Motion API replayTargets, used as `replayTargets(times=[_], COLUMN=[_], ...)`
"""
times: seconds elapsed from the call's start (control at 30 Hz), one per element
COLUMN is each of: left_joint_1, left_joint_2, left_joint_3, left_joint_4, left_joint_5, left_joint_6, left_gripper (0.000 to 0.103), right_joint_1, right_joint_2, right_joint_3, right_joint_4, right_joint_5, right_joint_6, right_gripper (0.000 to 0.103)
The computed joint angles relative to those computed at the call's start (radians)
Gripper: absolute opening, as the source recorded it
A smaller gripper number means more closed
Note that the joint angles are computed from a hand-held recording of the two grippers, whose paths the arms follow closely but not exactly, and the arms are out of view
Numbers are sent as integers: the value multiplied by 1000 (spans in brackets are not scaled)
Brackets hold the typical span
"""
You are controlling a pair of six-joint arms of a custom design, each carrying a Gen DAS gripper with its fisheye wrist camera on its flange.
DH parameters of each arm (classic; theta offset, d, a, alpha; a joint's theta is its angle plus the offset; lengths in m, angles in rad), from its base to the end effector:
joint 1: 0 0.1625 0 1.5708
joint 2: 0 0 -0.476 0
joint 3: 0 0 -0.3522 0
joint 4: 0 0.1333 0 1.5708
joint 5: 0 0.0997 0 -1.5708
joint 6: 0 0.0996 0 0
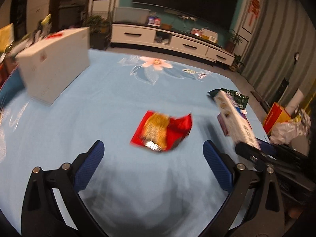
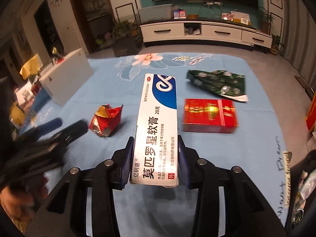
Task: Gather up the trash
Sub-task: 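Grasp the red chip bag with the left tool while the right tool grasps the white-blue ointment box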
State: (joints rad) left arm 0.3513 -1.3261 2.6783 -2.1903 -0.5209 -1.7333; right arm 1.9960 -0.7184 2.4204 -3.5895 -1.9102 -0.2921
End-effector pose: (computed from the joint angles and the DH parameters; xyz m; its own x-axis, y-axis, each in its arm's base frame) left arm -0.1428 -0.2863 0.1770 -0.7492 -0.3603 -0.5557 0.2556 0.6167 -0.7445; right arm 0.2712 -0.3561 0.0684 -0.7507 -0.5313 0.3927 -0.6351 0.7442 -0.2071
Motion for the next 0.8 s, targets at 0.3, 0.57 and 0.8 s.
replayTargets(times=[0.3, 0.57, 0.8], left_joint_1=[207, 260, 170], left_joint_2=[203, 236, 213], left_joint_3=[-63, -73, -62], left_joint_4=[-410, -482, -446], left_joint_5=[75, 31, 18], left_joint_6=[450, 535, 471], left_gripper=[99, 44, 41], right_joint_1=[-50, -73, -107], right_joint_2=[-65, -110, -186], right_joint_3=[58, 90, 130], right_joint_4=[-28, -48, -63], right_joint_5=[3, 10, 8], right_joint_6=[-5, 2, 4], right_gripper=[42, 42, 42])
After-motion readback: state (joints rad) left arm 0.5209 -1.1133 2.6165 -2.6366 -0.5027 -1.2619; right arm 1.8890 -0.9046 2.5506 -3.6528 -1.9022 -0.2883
